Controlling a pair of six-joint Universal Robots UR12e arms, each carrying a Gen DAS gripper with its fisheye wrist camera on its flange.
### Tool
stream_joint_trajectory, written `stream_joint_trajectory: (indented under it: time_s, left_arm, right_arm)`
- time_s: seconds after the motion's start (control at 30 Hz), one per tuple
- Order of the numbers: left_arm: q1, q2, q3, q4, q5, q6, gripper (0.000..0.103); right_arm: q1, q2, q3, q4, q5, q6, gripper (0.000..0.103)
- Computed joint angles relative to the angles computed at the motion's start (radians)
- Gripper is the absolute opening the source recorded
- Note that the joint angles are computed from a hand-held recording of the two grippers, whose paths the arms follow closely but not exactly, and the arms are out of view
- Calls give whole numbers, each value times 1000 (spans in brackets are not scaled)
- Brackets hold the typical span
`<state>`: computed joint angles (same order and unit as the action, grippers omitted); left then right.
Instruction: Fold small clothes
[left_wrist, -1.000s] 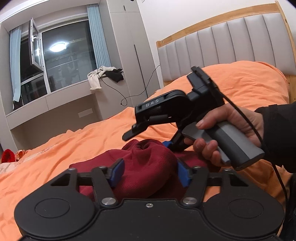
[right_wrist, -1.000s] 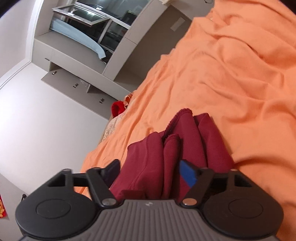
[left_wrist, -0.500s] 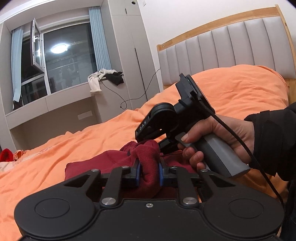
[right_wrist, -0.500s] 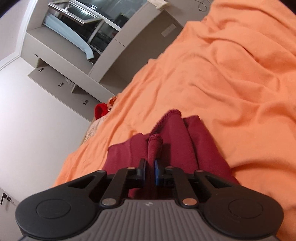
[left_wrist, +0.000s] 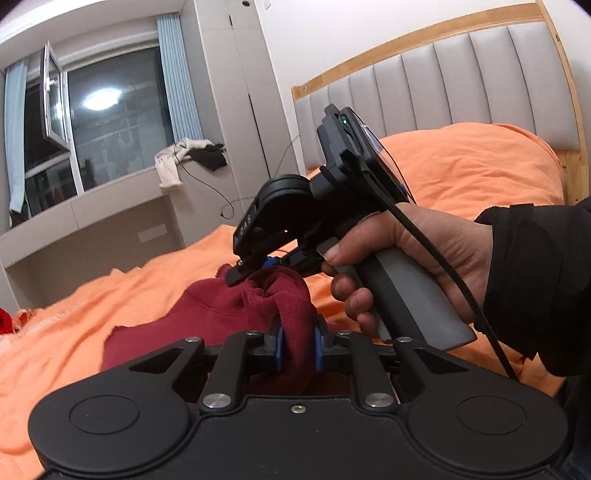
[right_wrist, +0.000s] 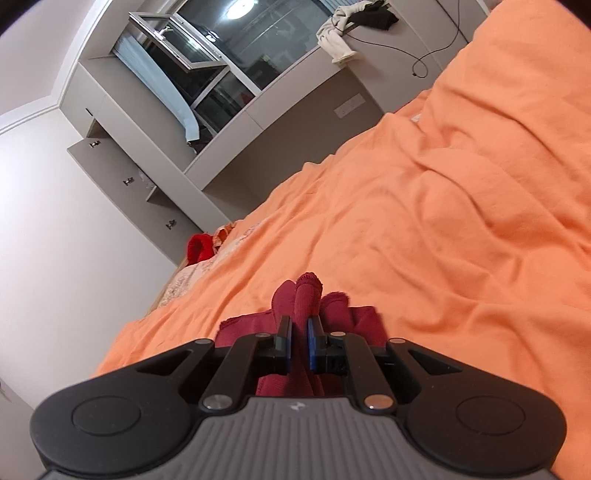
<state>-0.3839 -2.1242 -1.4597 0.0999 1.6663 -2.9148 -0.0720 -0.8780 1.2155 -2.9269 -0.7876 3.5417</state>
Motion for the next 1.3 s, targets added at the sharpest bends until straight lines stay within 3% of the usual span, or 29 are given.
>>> stream_joint_trajectory:
  time_s: [0.5, 0.6, 0.67, 0.73, 0.8, 0.9, 1.0, 1.17, 1.3]
  left_arm:
    - [0, -15, 24, -75, -27, -18, 19]
    - [2, -16, 28, -88, -36, -21, 22]
    - [8, -10, 24, -104, -62, -34, 33]
    - [18, -3, 22, -119, -107, -71, 41]
    - [26, 4, 18, -131, -144, -107, 49]
    - [40, 14, 18, -153, -197, -174, 64]
    - [45, 29, 11, -166, -208, -224, 80]
    - [45, 56, -19, -124, -182, -262, 93]
    - [50, 74, -35, -91, -136, -291, 98]
  right_arm:
    - [-10, -3, 7, 61, -29, 7, 10]
    - [-11, -2, 7, 71, -32, 14, 15]
    - [-13, -2, 8, 75, -28, 16, 17]
    - [-15, -5, 11, 79, -27, 15, 23]
    - [-16, -7, 14, 82, -27, 8, 48]
    - [-19, -12, 22, 87, -23, -10, 64]
    - [-23, -16, 32, 75, -20, -18, 80]
    - [-32, -22, 49, 50, -15, 0, 91]
    - [-36, -27, 61, 31, -17, 18, 98]
